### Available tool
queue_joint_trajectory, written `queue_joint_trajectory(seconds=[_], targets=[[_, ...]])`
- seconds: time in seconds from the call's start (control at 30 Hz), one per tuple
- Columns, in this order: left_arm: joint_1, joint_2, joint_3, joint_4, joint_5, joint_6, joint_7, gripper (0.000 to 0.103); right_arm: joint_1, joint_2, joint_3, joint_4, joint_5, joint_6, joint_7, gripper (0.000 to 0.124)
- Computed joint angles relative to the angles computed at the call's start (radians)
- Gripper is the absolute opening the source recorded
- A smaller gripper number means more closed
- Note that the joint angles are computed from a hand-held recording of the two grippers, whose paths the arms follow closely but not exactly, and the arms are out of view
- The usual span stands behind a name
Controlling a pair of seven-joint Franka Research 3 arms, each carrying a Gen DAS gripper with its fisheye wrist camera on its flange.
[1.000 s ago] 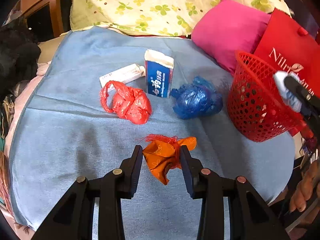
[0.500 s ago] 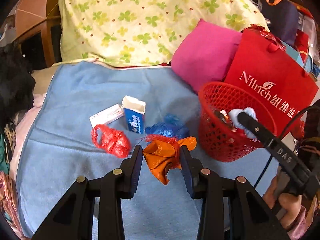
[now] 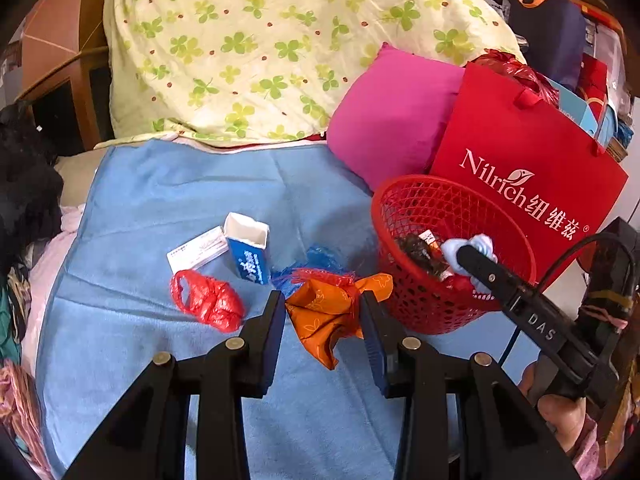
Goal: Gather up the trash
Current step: 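Drop the mask from the right tool while the left tool drops the orange wrapper into the basket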
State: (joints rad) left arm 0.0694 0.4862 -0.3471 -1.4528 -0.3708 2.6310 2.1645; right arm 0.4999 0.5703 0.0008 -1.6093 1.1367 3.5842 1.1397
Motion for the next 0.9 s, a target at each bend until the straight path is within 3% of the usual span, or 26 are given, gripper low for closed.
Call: queue_joint_trajectory(seconds=[0.3, 0.6, 0.8, 0.9], targets=[[-0.045, 0.038, 0.011, 0.076, 0.059, -0.015, -0.044, 0.039, -0.078, -0.024, 0.058, -0.077, -0.184, 0.027, 0.207, 0.045], [-0.088, 0.124, 0.001, 0.233, 0.104, -0.055, -0.095, 0.039, -0.134, -0.049, 0.085, -0.165, -0.338, 0.124, 0.425, 0.045], [-0.154, 0.228, -0.003, 0.407, 0.158, -0.131, -0.098, 0.040, -0.181, -0.069, 0.095, -0.219, -0.408, 0.161, 0.563, 0.047], [-0.188, 0.291, -0.006, 0.504, 0.171, -0.187, -0.087, 0.042, -0.161, -0.071, 0.066, -0.218, -0.372, 0.159, 0.548, 0.051]])
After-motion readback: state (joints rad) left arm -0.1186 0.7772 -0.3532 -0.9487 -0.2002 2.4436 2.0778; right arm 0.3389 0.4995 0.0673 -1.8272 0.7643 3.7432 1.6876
